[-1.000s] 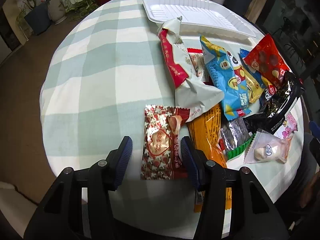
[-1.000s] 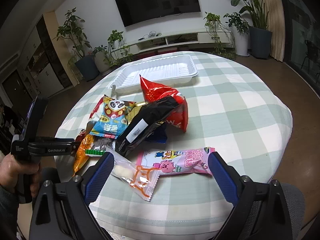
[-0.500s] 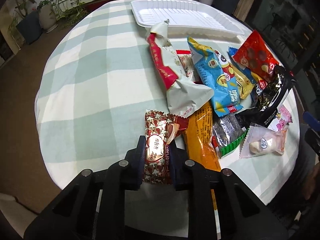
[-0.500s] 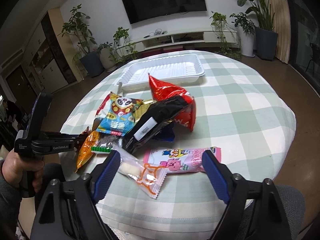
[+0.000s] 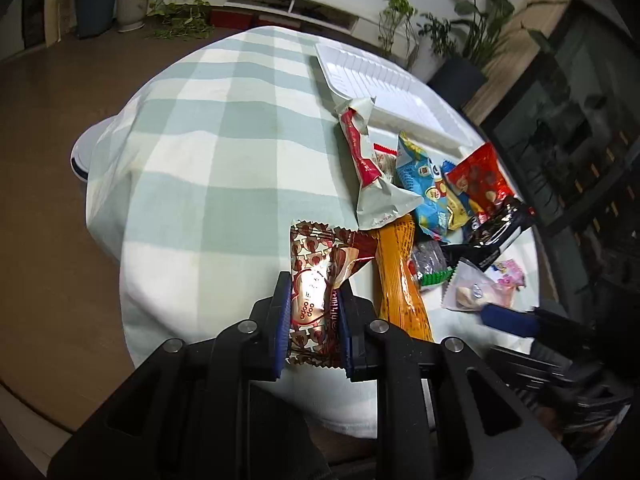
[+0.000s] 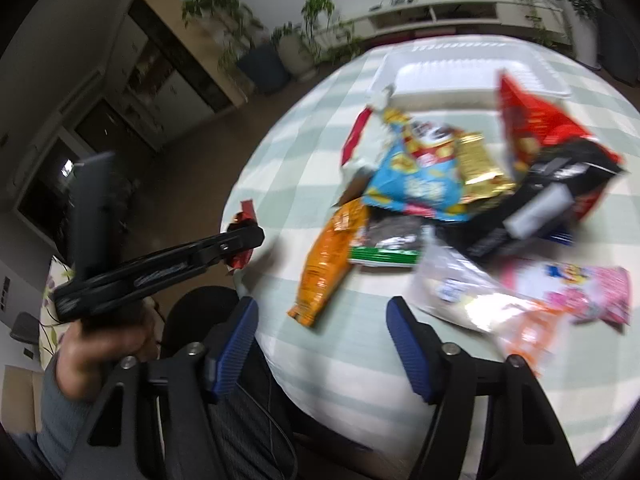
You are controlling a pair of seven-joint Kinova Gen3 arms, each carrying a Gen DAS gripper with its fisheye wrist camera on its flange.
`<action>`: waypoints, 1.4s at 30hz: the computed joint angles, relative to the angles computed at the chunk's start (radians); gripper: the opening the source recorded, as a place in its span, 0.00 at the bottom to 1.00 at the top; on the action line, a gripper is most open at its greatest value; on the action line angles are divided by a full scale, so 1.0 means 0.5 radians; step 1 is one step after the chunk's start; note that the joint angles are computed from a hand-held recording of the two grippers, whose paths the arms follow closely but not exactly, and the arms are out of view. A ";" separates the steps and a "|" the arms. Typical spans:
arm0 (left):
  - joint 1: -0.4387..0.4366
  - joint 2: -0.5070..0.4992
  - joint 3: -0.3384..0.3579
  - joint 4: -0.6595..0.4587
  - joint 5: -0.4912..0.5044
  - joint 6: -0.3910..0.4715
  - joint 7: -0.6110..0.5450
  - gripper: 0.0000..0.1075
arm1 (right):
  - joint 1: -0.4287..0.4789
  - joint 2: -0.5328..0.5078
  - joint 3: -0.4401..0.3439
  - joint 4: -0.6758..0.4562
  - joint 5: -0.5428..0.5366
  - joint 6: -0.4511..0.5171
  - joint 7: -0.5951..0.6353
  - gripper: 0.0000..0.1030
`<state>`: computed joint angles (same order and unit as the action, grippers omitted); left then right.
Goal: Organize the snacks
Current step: 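Grasp the orange stick packet with the right gripper while the left gripper holds the wafer packet, then lower both packets into the white tray and open both grippers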
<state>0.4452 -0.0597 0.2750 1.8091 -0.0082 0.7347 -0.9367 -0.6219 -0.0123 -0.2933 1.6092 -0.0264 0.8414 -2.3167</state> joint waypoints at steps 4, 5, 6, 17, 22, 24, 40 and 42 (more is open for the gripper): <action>-0.018 -0.110 -0.024 0.132 0.094 -0.082 -0.039 0.17 | -0.085 0.229 0.001 -0.227 0.135 0.187 -0.103 0.59; -0.025 -0.128 -0.025 0.159 0.113 -0.104 -0.047 0.17 | -0.110 0.275 0.015 -0.274 0.156 0.235 -0.120 0.59; -0.031 -0.147 -0.034 0.186 0.141 -0.126 -0.069 0.17 | -0.131 0.319 0.031 -0.317 0.164 0.283 -0.135 0.58; -0.076 -0.205 -0.053 0.328 0.361 -0.262 -0.244 0.17 | -0.406 0.537 0.167 -0.571 0.561 0.533 -0.240 0.46; -0.074 -0.195 -0.053 0.353 0.395 -0.293 -0.269 0.17 | -0.372 0.491 0.163 -0.514 0.508 0.496 -0.199 0.23; -0.068 -0.191 -0.051 0.358 0.413 -0.304 -0.278 0.17 | -0.341 0.435 0.151 -0.454 0.456 0.460 -0.182 0.19; 0.008 -0.150 -0.143 0.308 0.700 -0.324 -0.538 0.17 | -0.044 -0.096 0.046 -0.049 -0.021 0.020 0.062 0.17; -0.007 -0.133 -0.153 0.252 0.743 -0.296 -0.602 0.17 | 0.033 -0.190 0.073 0.003 -0.094 -0.014 0.112 0.17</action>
<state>0.4415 -0.1262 0.1986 1.9352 0.3631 0.5868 -1.2379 -0.6055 -0.1071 -0.2567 1.6109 -0.0737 0.8344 -2.2606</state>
